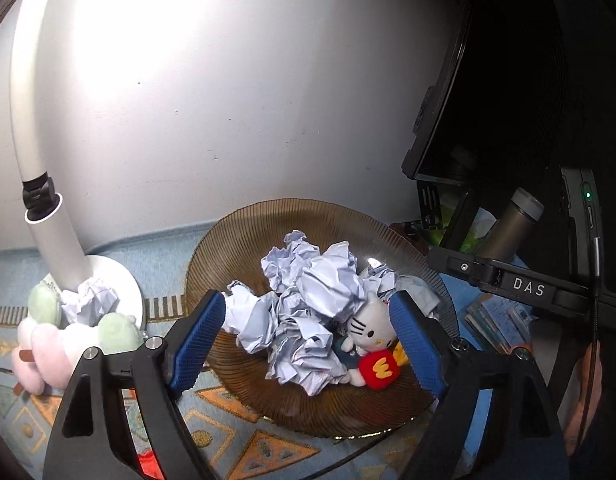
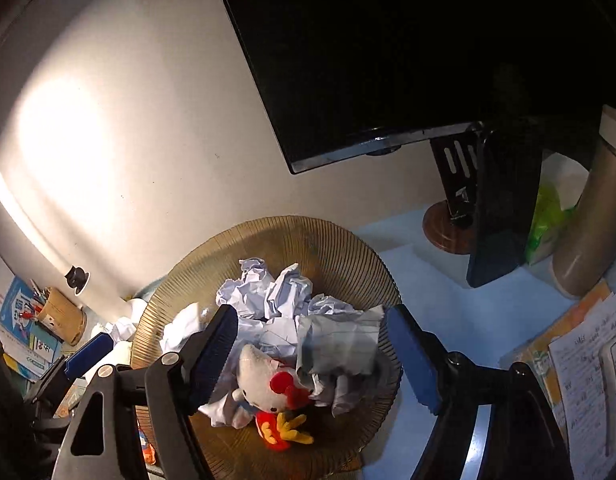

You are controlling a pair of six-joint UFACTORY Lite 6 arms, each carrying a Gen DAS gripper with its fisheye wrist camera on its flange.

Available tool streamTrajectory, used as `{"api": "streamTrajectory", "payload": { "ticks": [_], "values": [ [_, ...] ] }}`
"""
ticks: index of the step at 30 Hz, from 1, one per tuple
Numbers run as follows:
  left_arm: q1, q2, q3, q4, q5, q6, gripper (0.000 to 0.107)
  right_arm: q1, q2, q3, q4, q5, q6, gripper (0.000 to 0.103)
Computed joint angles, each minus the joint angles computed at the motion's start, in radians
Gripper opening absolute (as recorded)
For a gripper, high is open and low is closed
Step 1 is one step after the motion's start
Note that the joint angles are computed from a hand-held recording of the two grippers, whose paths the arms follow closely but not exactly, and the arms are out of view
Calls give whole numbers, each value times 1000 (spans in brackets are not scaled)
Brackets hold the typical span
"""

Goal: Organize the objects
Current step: 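Carry both paper balls over the amber bowl and open both tools, then move both open tools back toward the dango plushes by the lamp base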

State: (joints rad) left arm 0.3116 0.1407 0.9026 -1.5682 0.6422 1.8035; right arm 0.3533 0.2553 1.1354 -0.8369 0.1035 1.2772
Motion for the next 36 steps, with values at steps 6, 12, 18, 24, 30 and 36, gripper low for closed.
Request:
{"api": "streamTrajectory", "payload": {
  "ticks": [6,12,18,24,30,36],
  "values": [
    [330,-228,-154,145,246,-24,83,102,-195,-156,-195,47,216,76],
    [859,-336,-178,321,613,-6,84,394,-401,-237,-233,227,350,76],
    [1147,-82,-110,378,572,143,95,681,-296,-285,-577,319,879,76],
    [1165,206,-106,251,335,450,95,765,73,-203,-885,352,1261,76],
    [1160,242,-103,263,326,479,94,812,197,-167,-921,445,1308,76],
    [1158,218,-134,258,321,516,94,819,222,-135,-883,444,1239,81]
  ]
}}
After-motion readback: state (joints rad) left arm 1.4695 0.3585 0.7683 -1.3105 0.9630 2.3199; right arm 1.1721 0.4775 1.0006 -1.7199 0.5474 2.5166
